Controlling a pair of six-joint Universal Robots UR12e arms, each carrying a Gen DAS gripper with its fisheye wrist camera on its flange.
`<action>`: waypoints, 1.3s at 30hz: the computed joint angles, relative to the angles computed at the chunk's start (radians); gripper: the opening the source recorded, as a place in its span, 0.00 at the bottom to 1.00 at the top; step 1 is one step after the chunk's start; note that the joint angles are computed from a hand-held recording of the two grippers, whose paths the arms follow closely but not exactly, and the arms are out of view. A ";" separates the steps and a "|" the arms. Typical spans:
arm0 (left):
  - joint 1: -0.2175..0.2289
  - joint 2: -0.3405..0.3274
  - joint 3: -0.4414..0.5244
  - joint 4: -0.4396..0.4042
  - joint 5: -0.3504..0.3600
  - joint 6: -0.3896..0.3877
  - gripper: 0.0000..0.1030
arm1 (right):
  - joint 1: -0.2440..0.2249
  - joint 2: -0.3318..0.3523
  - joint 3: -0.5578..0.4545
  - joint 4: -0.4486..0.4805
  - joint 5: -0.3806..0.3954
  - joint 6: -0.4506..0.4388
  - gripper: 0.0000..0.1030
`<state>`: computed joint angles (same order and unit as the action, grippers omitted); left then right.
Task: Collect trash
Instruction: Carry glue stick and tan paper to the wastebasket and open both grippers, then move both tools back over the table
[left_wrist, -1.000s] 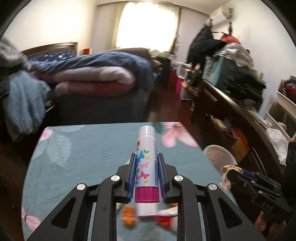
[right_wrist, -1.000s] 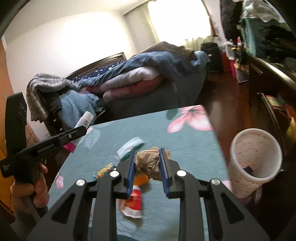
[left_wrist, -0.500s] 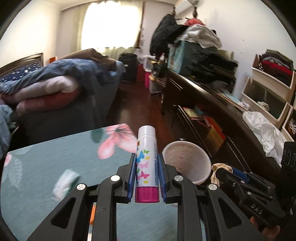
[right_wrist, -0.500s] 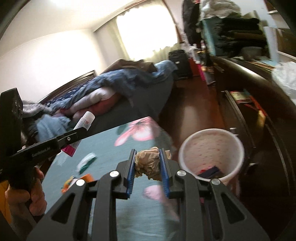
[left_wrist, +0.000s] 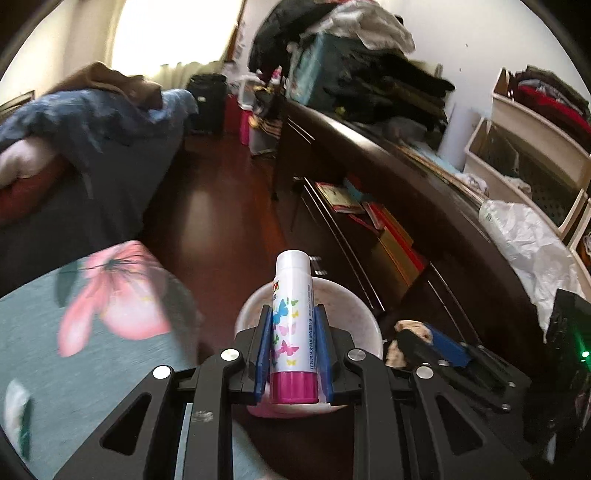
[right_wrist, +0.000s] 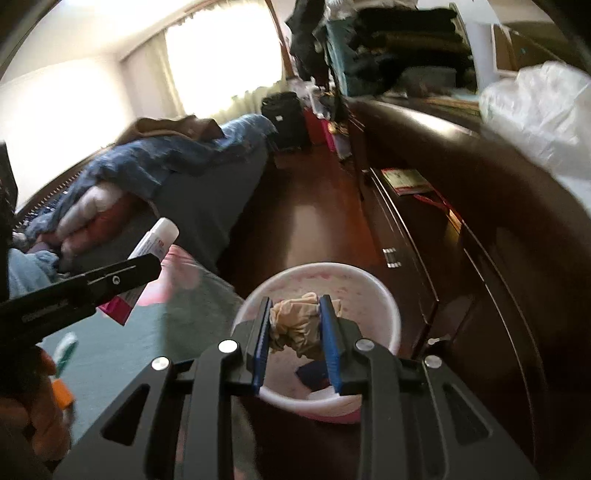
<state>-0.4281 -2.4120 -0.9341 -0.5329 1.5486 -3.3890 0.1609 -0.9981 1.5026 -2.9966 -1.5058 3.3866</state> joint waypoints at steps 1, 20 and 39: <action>-0.001 -0.017 0.027 -0.015 -0.004 -0.002 0.22 | -0.002 0.010 -0.012 0.012 -0.003 -0.002 0.27; 0.008 -0.113 0.165 -0.011 -0.052 -0.067 0.64 | -0.012 0.103 -0.084 0.022 -0.037 -0.034 0.44; 0.051 0.240 -0.382 0.069 0.294 0.032 0.78 | 0.074 -0.056 0.065 -0.020 0.050 -0.164 0.67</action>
